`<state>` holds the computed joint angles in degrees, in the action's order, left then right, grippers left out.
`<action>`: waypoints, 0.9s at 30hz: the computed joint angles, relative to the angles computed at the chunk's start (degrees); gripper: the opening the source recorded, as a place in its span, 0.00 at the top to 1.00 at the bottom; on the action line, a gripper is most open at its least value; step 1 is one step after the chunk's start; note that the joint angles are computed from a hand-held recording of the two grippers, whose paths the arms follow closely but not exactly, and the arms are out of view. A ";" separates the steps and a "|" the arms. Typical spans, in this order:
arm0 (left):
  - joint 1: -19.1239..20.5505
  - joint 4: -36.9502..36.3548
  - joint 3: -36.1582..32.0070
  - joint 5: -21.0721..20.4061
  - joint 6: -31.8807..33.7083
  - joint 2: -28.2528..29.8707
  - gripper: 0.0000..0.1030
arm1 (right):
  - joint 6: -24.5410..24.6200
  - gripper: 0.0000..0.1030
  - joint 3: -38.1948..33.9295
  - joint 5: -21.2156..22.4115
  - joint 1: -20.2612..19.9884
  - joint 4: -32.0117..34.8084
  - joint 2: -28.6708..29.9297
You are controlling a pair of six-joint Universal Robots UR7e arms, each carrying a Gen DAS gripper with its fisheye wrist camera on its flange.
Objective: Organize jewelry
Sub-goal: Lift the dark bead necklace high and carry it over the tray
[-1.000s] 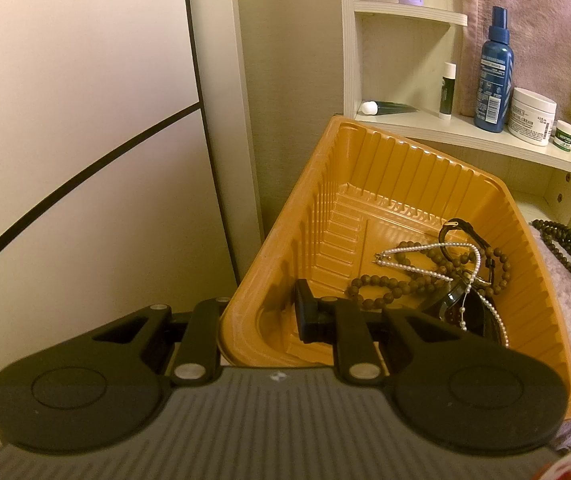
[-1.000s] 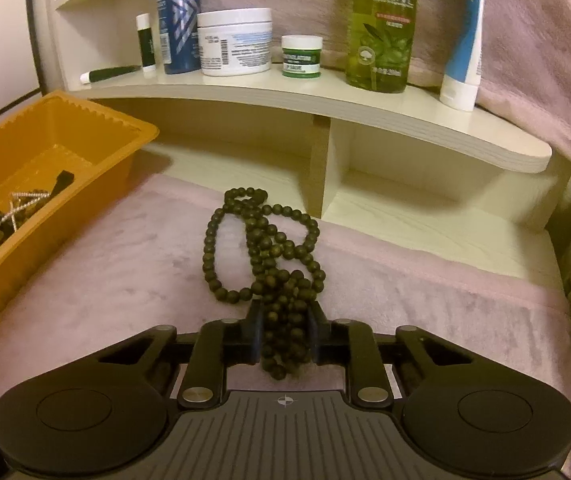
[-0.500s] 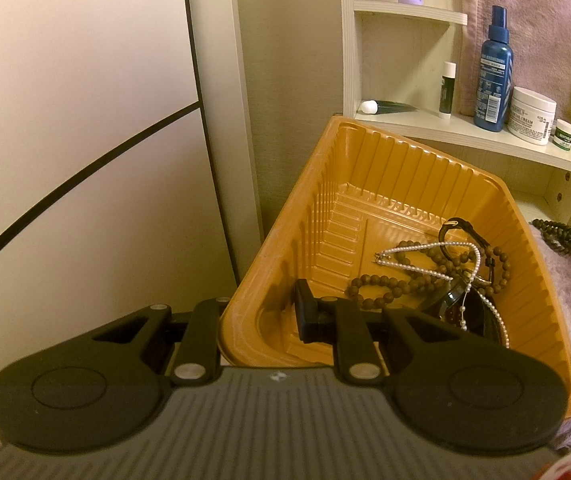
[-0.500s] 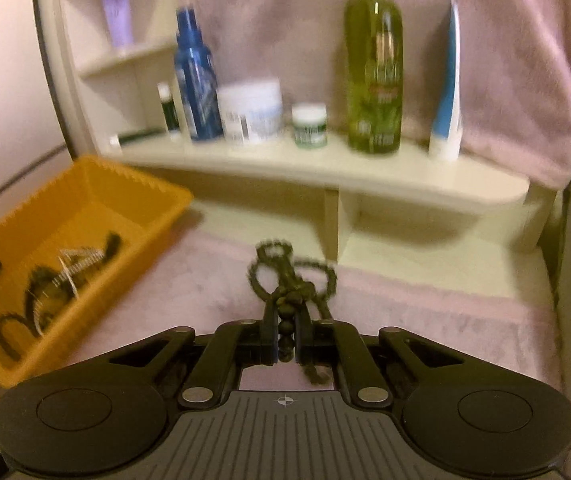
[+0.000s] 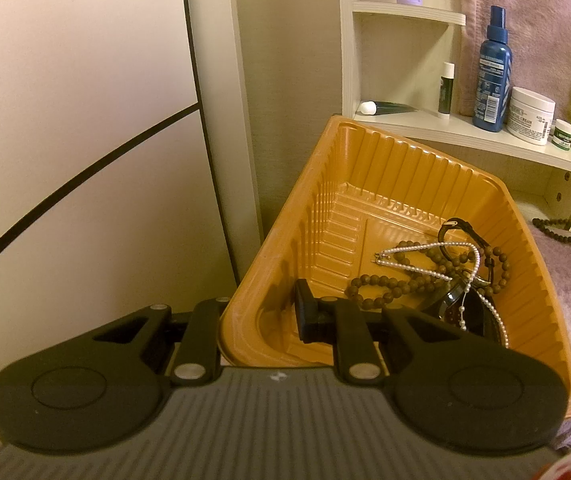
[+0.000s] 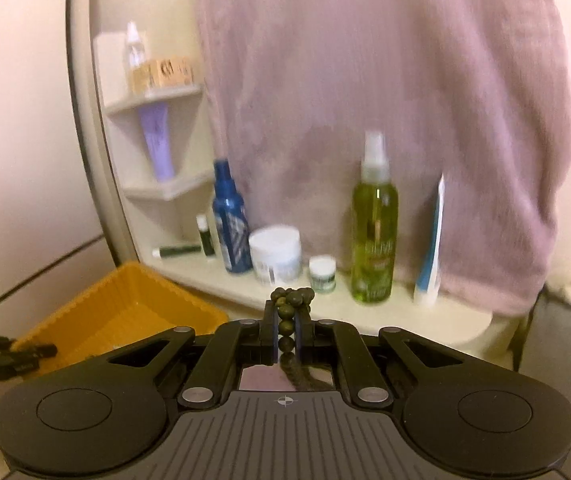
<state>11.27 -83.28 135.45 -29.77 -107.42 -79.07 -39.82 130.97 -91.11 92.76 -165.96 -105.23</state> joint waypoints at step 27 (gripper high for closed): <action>-0.13 -0.29 0.17 -0.27 0.33 -0.53 0.84 | -1.77 0.93 -16.60 0.00 13.73 11.54 2.13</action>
<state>11.14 -83.58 135.62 -30.04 -107.09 -79.60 -41.58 114.37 -91.10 106.49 -154.42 -103.10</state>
